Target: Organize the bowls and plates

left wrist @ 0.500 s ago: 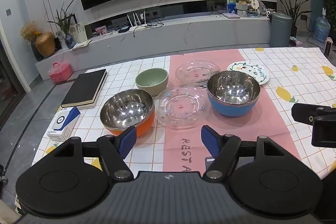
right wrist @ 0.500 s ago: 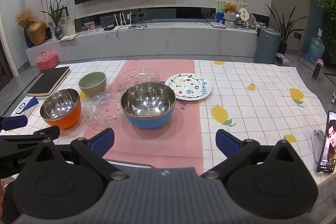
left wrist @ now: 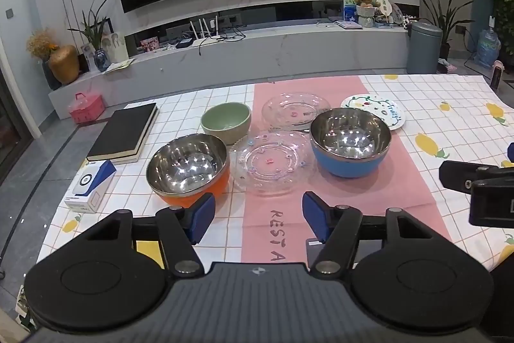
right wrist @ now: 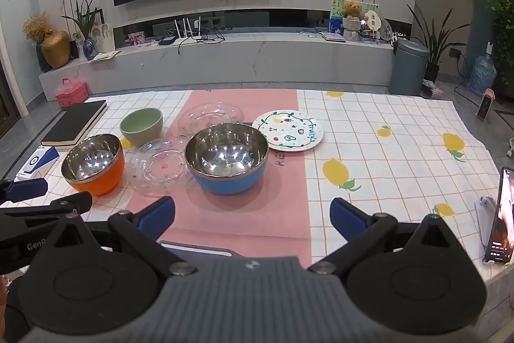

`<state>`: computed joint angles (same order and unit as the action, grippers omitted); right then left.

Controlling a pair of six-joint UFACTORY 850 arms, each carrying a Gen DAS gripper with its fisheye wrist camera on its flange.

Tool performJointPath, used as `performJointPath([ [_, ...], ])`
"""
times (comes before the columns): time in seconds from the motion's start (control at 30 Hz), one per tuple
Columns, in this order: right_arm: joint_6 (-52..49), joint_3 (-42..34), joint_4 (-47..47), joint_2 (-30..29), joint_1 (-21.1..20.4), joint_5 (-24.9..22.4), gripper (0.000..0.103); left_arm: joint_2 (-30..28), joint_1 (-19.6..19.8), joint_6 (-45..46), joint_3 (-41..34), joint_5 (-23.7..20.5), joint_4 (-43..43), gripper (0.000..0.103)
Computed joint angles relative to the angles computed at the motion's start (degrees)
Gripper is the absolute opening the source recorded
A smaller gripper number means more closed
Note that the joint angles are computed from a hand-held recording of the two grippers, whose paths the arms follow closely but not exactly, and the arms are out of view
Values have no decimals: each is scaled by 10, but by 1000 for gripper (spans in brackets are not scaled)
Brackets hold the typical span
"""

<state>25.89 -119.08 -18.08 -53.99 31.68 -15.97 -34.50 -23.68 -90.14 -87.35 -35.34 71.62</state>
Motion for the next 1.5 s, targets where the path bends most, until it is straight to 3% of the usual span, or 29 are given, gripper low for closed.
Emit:
performJointPath([
  [1.5, -41, -32, 35, -21, 3, -28, 100, 2, 0, -2, 7, 1, 3, 74],
])
